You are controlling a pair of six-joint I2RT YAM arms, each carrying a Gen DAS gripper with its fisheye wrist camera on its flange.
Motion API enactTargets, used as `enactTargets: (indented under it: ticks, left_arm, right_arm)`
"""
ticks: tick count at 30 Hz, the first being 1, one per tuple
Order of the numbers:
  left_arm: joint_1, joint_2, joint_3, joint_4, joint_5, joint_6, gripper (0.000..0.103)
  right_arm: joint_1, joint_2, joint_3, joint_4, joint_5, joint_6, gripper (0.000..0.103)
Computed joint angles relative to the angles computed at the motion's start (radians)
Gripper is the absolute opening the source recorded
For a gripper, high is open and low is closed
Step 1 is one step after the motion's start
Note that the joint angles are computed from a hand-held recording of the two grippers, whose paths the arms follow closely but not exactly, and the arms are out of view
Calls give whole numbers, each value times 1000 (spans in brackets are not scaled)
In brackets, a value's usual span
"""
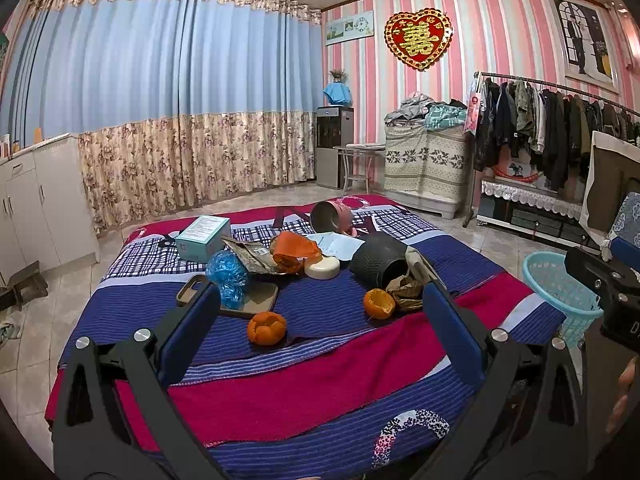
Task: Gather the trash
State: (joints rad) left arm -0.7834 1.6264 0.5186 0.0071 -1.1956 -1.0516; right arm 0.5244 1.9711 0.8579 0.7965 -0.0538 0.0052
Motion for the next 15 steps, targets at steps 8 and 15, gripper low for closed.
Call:
enactTargets:
  ticks: [8, 15]
  left_arm:
    - [0, 0, 0, -1, 1, -2, 98]
    - [1, -2, 0, -2, 1, 0, 98]
  right_arm:
    - [2, 2, 0, 1, 1, 1, 99]
    - [2, -2, 1, -5, 1, -1, 99]
